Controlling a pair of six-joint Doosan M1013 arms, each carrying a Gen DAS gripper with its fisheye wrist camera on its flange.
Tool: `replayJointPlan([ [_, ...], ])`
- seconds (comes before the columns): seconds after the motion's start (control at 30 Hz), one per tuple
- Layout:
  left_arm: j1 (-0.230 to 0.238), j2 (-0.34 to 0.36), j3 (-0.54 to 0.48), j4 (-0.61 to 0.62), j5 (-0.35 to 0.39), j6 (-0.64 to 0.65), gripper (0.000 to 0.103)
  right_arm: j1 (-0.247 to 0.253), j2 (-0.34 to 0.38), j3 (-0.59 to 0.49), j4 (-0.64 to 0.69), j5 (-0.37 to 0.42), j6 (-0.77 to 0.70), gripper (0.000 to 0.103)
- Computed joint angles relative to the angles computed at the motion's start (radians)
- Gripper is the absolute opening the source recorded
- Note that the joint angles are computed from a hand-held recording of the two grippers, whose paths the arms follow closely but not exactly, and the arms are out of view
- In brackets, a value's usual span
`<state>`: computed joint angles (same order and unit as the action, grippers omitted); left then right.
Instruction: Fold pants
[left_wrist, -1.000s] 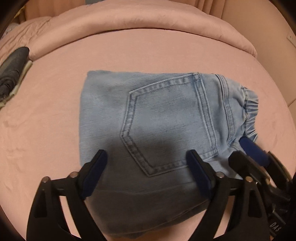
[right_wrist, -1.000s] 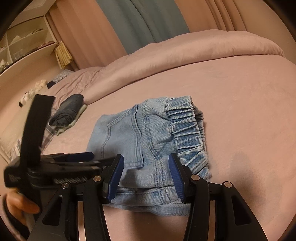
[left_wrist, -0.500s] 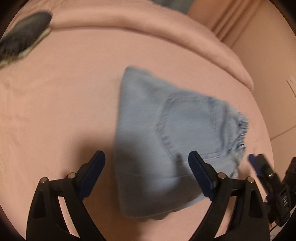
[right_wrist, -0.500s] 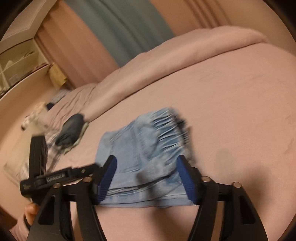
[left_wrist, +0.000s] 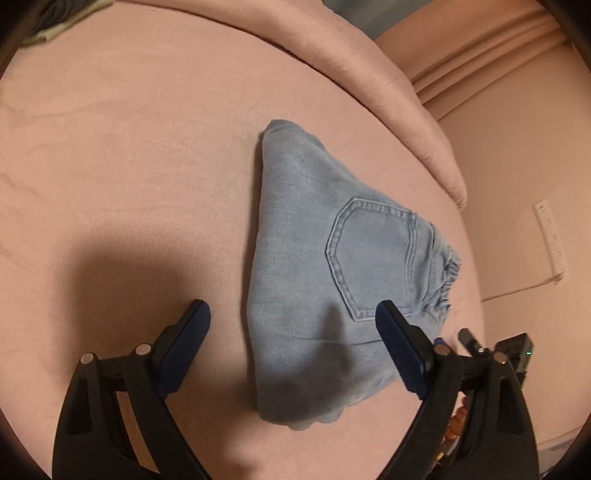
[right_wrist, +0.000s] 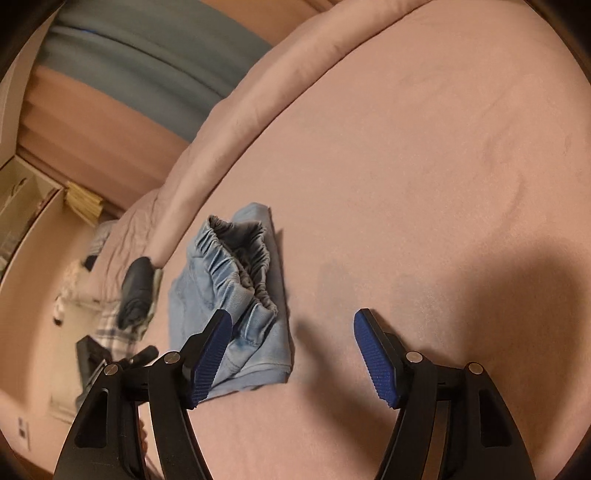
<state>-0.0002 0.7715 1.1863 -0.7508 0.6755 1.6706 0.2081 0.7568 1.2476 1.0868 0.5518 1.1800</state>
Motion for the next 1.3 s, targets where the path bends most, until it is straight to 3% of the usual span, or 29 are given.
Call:
replayJointPlan([
  [0.13,0.003,0.025,-0.035,-0.045,0.041,0.033,0.091,0.003,0.022,-0.046,-0.044,0.052,0.041,0.081],
  [0.27,0.005,0.029,-0.044,-0.090,0.091,0.099,0.091,0.017,0.070,-0.154,-0.193,0.140,0.146,0.081],
  [0.33,-0.011,0.065,-0.112,-0.046,0.124,0.082,0.092,0.025,0.104,-0.217,-0.218,0.202,0.148,0.081],
  [0.43,-0.028,0.073,-0.133,0.030,0.113,0.062,0.092,0.043,0.150,-0.306,-0.289,0.261,0.179,0.084],
  [0.57,-0.030,0.073,-0.131,0.033,0.101,0.062,0.092,0.074,0.196,-0.407,-0.427,0.291,0.197,0.088],
  [0.67,-0.036,0.075,-0.129,0.044,0.079,0.059,0.092,0.095,0.215,-0.450,-0.530,0.282,0.206,0.088],
  [0.8,-0.048,0.070,-0.125,0.121,0.053,0.035,0.091,0.105,0.210,-0.440,-0.571,0.249,0.211,0.088],
  [0.97,-0.075,0.070,-0.138,0.305,0.034,-0.082,0.079,0.118,0.184,-0.399,-0.650,0.191,0.234,0.082],
  [1.23,-0.088,0.076,-0.147,0.400,0.011,-0.156,0.072,0.138,0.167,-0.377,-0.763,0.136,0.300,0.075],
  [1.3,-0.089,0.073,-0.143,0.406,0.000,-0.155,0.066,0.144,0.163,-0.373,-0.796,0.124,0.318,0.073],
])
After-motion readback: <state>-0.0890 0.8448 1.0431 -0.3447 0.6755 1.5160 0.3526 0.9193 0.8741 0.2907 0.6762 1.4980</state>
